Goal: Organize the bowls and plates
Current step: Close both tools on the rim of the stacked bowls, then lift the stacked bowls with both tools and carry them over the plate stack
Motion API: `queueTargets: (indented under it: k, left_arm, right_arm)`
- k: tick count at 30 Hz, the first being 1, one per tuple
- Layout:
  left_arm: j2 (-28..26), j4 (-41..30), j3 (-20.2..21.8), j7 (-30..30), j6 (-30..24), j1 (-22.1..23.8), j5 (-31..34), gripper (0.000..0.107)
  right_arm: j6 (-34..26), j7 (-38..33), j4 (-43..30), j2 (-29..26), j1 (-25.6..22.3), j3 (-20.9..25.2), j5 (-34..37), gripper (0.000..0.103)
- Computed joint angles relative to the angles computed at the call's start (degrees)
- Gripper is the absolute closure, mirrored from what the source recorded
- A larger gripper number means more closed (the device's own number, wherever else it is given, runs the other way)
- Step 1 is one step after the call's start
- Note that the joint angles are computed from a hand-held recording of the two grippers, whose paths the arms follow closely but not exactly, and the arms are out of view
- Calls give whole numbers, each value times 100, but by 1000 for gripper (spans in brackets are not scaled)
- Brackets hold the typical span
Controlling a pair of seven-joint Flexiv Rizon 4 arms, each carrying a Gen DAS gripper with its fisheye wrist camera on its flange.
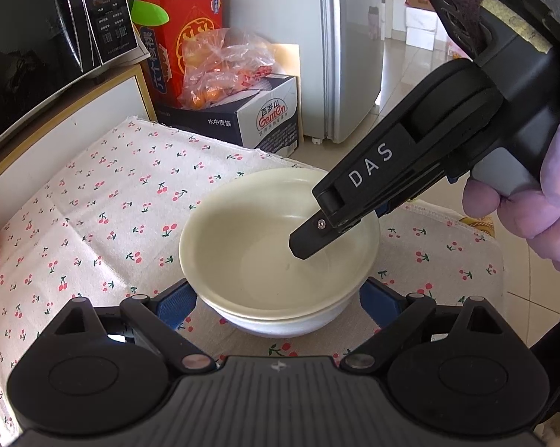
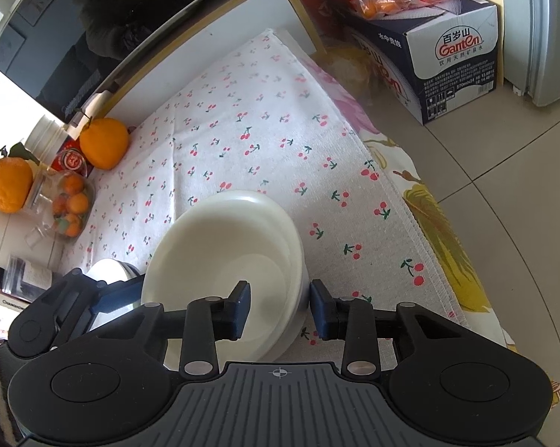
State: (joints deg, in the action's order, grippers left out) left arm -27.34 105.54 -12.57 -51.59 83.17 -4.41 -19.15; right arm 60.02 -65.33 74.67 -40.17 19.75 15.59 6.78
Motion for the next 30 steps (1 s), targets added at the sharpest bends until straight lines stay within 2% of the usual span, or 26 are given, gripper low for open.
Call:
queueTargets:
  k: [19,30]
  left_arm:
    - [1,48,-222,-12,228,146,-93,13]
    - [185,264,-359,-106,579,279,-115,13]
  right_arm:
    - [170,-10,55,99,5,-23,-54,70]
    - [129,20,-83,133,77,4,-71,70]
